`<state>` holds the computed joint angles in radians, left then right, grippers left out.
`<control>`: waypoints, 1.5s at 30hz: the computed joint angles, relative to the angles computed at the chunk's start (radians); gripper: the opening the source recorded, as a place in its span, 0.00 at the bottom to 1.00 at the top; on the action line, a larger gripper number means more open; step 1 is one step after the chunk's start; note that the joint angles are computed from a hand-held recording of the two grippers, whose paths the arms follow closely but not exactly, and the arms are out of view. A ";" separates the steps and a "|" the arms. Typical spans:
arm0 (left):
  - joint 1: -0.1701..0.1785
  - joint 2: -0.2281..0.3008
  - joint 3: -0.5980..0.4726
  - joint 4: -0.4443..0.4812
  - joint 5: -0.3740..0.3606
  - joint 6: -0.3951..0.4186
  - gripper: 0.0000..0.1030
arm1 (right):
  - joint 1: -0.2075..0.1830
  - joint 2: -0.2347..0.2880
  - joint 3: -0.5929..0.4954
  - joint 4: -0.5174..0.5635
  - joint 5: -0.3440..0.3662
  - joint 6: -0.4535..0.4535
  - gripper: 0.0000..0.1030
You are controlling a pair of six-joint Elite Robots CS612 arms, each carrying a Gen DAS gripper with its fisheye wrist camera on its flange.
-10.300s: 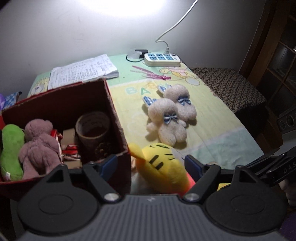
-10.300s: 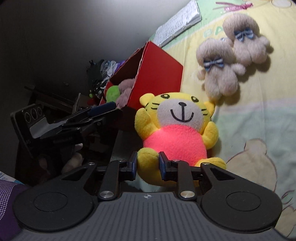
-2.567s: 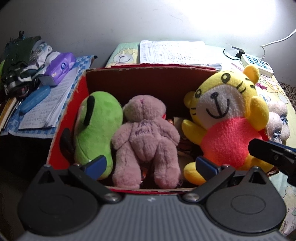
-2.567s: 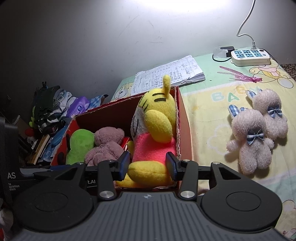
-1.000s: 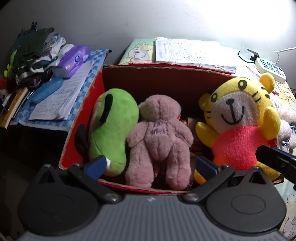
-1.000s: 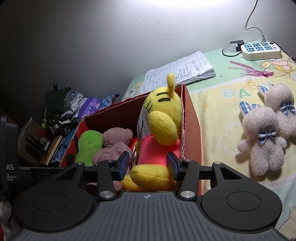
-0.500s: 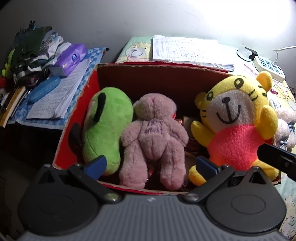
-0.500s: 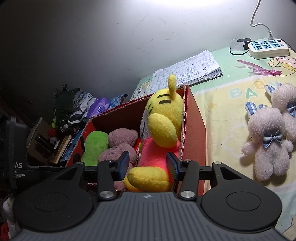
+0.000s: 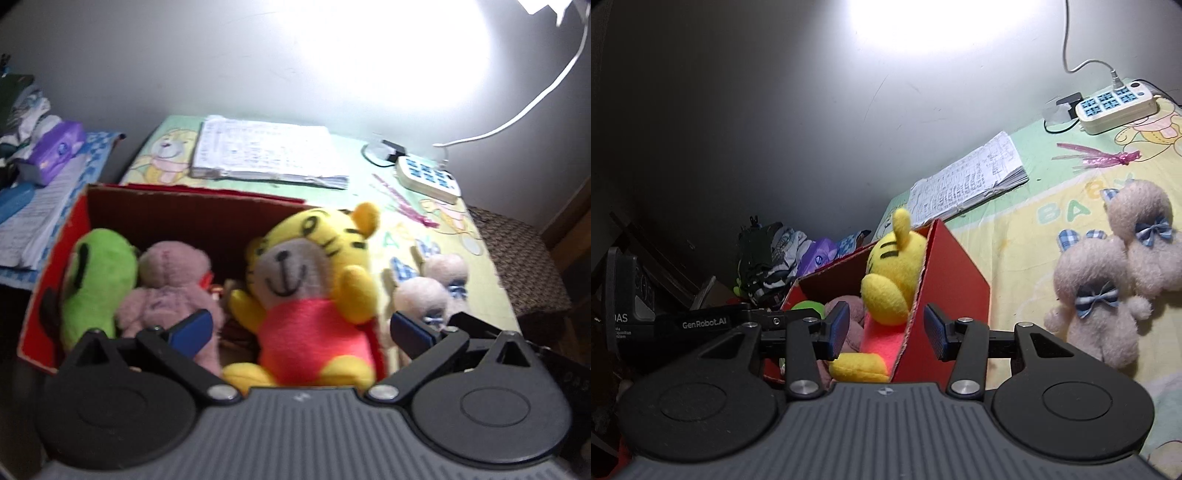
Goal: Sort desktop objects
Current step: 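Open both grippers and pull them back from the tiger plush, then move both grippers to the nearer grey bunny plush and close on it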
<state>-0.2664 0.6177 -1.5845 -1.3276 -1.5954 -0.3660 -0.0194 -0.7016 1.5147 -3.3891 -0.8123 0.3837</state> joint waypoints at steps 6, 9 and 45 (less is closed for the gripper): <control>-0.046 -0.007 0.033 -0.086 -0.065 0.013 0.99 | -0.052 -0.005 0.037 -0.027 -0.059 0.087 0.47; -0.064 -0.020 0.070 -0.068 -0.128 0.000 0.99 | -0.081 -0.004 0.051 -0.007 -0.079 0.158 0.47; -0.145 -0.037 0.329 -0.104 0.072 0.118 0.80 | -0.124 0.174 -0.249 0.452 0.157 0.043 0.47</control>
